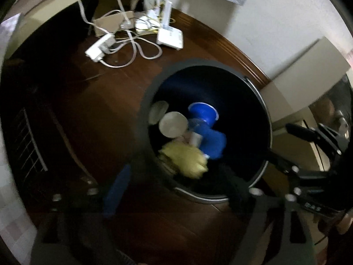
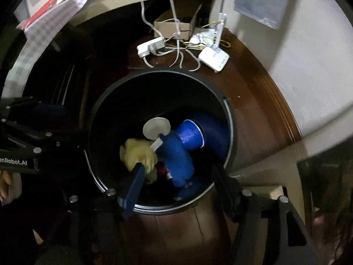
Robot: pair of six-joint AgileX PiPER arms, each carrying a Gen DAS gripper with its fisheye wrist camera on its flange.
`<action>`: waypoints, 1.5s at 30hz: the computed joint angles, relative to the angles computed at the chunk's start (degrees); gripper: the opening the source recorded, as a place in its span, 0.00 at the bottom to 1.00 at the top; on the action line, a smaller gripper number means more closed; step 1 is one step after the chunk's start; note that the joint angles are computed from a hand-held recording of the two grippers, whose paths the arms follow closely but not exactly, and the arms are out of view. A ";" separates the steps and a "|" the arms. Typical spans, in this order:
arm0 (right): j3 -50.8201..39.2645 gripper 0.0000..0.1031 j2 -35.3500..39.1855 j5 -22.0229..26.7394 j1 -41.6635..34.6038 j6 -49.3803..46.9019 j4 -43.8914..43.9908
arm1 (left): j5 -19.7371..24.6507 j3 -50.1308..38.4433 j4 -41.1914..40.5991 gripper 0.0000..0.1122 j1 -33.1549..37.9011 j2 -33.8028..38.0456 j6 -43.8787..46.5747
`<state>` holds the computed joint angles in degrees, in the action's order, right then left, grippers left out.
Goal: Collect trash
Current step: 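Carry the towel and blue cloth over the black bin while both tools open to drop them, then move both open tools back toward the table items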
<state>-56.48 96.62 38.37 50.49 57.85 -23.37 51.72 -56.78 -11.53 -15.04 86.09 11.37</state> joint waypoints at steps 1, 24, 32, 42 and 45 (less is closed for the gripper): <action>0.09 0.79 -0.41 0.71 0.22 1.44 -0.53 | -0.62 0.35 1.75 0.90 -0.52 -1.07 -1.68; -3.37 1.00 -8.91 11.47 3.72 18.36 -4.42 | 0.05 -0.38 9.91 0.91 3.50 -15.16 -3.38; -11.69 1.00 -7.01 20.88 7.83 19.84 -8.55 | 1.24 -1.41 6.78 0.91 8.39 -19.27 1.06; -24.98 1.00 -1.32 26.47 11.55 14.26 -9.91 | 3.59 -2.65 3.79 0.91 17.32 -22.12 6.60; -28.98 1.00 0.58 27.86 12.68 13.24 -10.37 | 2.75 -2.13 4.41 0.91 19.69 -23.44 7.17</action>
